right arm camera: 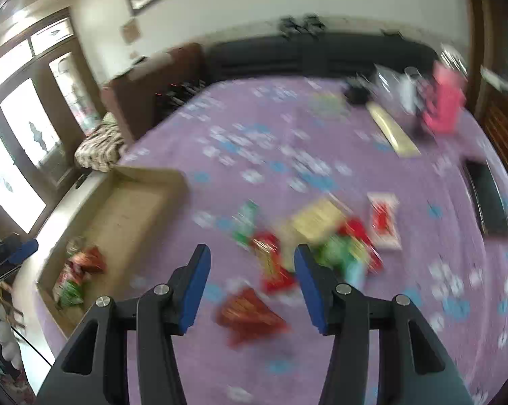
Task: Organize snacks
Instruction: 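Release the clear bag and red candies into the tray with both grippers, then grasp the green candy bag with the left gripper while the right grasps a red candy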
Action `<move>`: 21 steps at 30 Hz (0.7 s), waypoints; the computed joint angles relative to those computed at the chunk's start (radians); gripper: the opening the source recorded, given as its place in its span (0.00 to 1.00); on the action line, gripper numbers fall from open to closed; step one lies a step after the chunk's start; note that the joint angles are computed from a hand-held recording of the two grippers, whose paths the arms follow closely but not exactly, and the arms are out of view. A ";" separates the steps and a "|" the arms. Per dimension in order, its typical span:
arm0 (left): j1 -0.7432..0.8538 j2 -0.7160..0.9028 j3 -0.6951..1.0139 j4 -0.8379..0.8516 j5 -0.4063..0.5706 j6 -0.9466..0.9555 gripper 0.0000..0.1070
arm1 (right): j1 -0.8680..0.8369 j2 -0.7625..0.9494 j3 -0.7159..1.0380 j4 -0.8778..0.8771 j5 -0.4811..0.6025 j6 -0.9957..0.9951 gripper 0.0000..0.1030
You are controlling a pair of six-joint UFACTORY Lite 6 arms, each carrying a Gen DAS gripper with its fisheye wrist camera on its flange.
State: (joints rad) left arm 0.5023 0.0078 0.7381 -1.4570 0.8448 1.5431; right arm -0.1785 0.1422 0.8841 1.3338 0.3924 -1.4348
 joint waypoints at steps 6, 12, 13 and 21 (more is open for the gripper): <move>-0.222 -0.049 -0.030 -0.025 -0.150 -0.036 0.69 | -0.034 0.028 -0.090 0.178 0.091 -0.250 0.58; -0.418 0.025 0.051 -0.028 -0.297 -0.126 0.69 | 0.130 0.107 -0.081 0.415 -0.028 -0.588 0.70; -0.462 0.062 0.093 -0.010 -0.330 -0.159 0.69 | 0.142 0.128 -0.077 0.453 -0.036 -0.632 0.63; -0.663 0.413 0.460 0.200 -0.475 -0.429 0.68 | 0.022 0.133 -0.087 0.376 0.089 -0.562 0.21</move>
State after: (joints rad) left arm -0.1611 0.4209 1.1981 -1.2566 0.3696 1.1138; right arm -0.1566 0.2748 0.7971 1.7100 0.4812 -1.9965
